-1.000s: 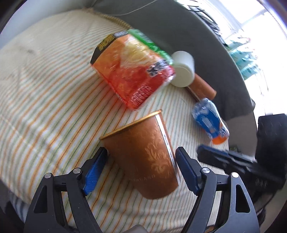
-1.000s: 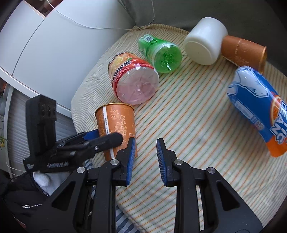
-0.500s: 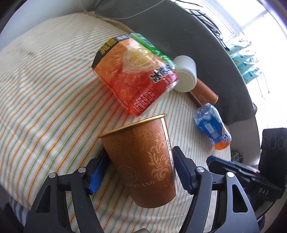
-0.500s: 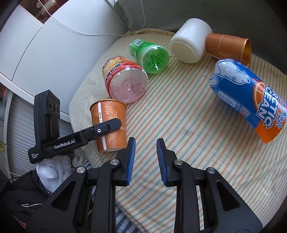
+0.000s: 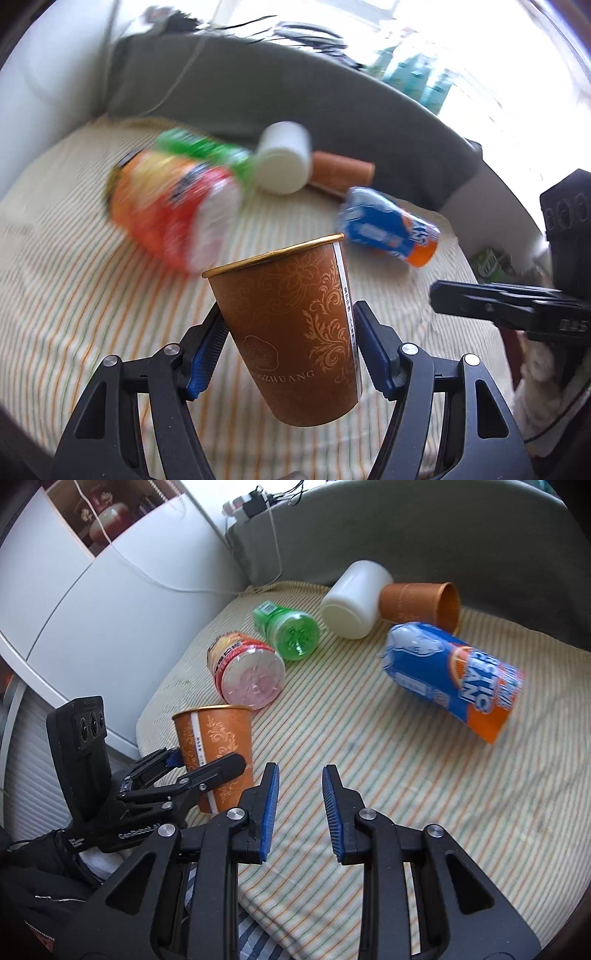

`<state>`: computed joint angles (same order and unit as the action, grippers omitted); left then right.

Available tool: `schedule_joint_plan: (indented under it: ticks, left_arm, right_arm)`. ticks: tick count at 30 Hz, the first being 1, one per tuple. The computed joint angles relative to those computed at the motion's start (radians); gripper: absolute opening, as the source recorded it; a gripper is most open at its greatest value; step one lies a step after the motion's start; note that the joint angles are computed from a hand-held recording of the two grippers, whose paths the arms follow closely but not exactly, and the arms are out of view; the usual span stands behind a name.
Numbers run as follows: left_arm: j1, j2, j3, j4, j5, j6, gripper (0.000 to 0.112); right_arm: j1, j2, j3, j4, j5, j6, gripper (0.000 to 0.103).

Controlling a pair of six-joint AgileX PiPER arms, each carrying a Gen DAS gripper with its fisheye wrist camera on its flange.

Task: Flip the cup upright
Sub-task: 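Lift the cup with the left gripper and rotate it opening-up, then lower the upright cup onto the mattress and open the left gripper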

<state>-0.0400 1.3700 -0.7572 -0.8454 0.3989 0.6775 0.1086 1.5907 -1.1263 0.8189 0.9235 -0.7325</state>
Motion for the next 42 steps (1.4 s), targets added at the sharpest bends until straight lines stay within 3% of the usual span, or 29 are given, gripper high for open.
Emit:
schedule_joint_plan:
  ticks: [7, 10, 15, 26, 30, 31, 34, 42]
  left_arm:
    - [-0.178, 0.104, -0.029, 0.005, -0.260, 0.107, 0.067]
    - [-0.187, 0.140, -0.051, 0.100, -0.226, 0.028, 0.066]
    - [-0.202, 0.110, -0.027, 0.116, -0.212, 0.047, 0.062]
    - [-0.177, 0.037, 0.058, -0.104, -0.178, 0.311, 0.061]
    - [-0.175, 0.033, 0.063, -0.106, -0.156, 0.332, 0.062]
    - [-0.171, 0.035, 0.059, -0.105, -0.143, 0.333, 0.062]
    - [-0.176, 0.023, 0.065, -0.092, -0.134, 0.333, 0.078]
    - [-0.119, -0.049, 0.097, -0.133, -0.054, 0.409, 0.080]
  right_arm:
    - [-0.132, -0.133, 0.141, 0.062, -0.019, -0.040, 0.027]
    - [-0.168, -0.159, 0.171, 0.069, -0.021, -0.033, 0.027]
    - [-0.193, -0.201, 0.198, 0.067, -0.022, -0.025, 0.027]
    - [-0.133, -0.248, 0.215, 0.051, -0.066, 0.037, 0.027]
    - [-0.108, -0.269, 0.223, 0.035, -0.082, 0.074, 0.027]
    - [-0.103, -0.275, 0.226, 0.032, -0.086, 0.082, 0.027]
    - [-0.097, -0.288, 0.238, 0.033, -0.093, 0.095, 0.027]
    - [-0.089, -0.332, 0.281, 0.053, -0.115, 0.109, 0.027]
